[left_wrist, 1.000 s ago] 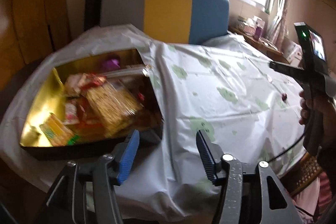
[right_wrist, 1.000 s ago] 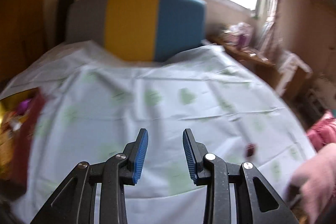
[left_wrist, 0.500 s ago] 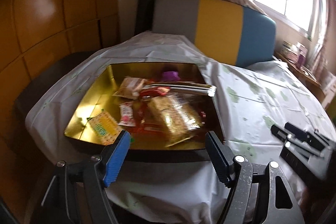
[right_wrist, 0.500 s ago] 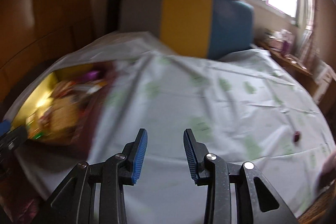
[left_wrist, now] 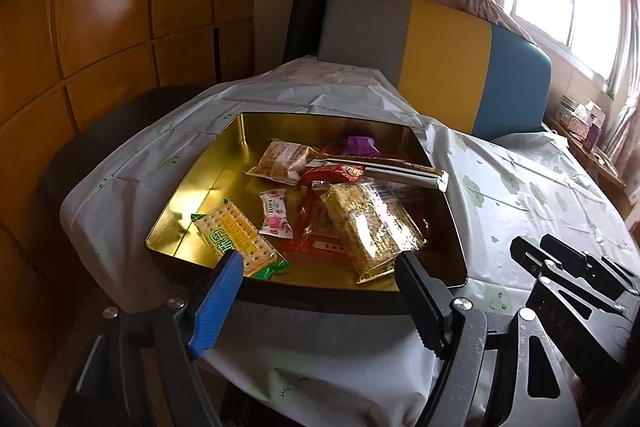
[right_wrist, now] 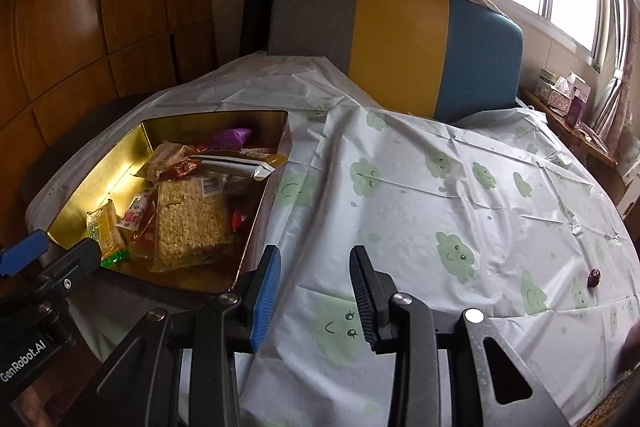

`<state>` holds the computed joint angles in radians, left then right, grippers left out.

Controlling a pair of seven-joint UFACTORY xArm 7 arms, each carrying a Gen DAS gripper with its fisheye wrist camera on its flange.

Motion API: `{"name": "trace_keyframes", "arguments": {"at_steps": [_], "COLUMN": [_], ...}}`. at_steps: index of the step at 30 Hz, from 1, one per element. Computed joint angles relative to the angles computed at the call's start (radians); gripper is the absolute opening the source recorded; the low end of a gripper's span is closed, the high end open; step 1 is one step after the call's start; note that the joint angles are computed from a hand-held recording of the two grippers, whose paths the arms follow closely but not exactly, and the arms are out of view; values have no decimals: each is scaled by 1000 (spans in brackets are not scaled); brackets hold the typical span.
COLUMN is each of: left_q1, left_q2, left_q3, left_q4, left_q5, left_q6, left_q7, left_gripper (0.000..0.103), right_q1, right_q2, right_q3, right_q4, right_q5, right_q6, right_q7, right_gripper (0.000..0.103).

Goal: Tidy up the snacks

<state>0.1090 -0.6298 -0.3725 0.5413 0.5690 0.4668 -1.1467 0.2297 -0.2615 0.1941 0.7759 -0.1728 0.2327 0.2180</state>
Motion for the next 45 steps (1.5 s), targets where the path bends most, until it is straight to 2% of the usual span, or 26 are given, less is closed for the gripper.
{"name": "trace_keyframes", "arguments": {"at_steps": [42, 44, 45], "left_q1": [8, 17, 20], "left_q2": [-19, -22, -25], "left_q3": [-6, -10, -10], "left_q4": [6, 3, 0], "left_q5": [22, 32, 36], "left_q6": [28, 19, 12], "left_q7": [-35, -44, -47], "left_gripper": [83, 83, 79], "right_q1": [10, 13, 16], "right_q2": [-7, -4, -3], "right_q3": [10, 7, 4], "right_q4": [-20, -20, -20], "right_q5": [-12, -8, -4], "right_q6": [-22, -22, -20], "right_q7": [-26, -31, -36], "right_gripper": [36, 36, 36]}}
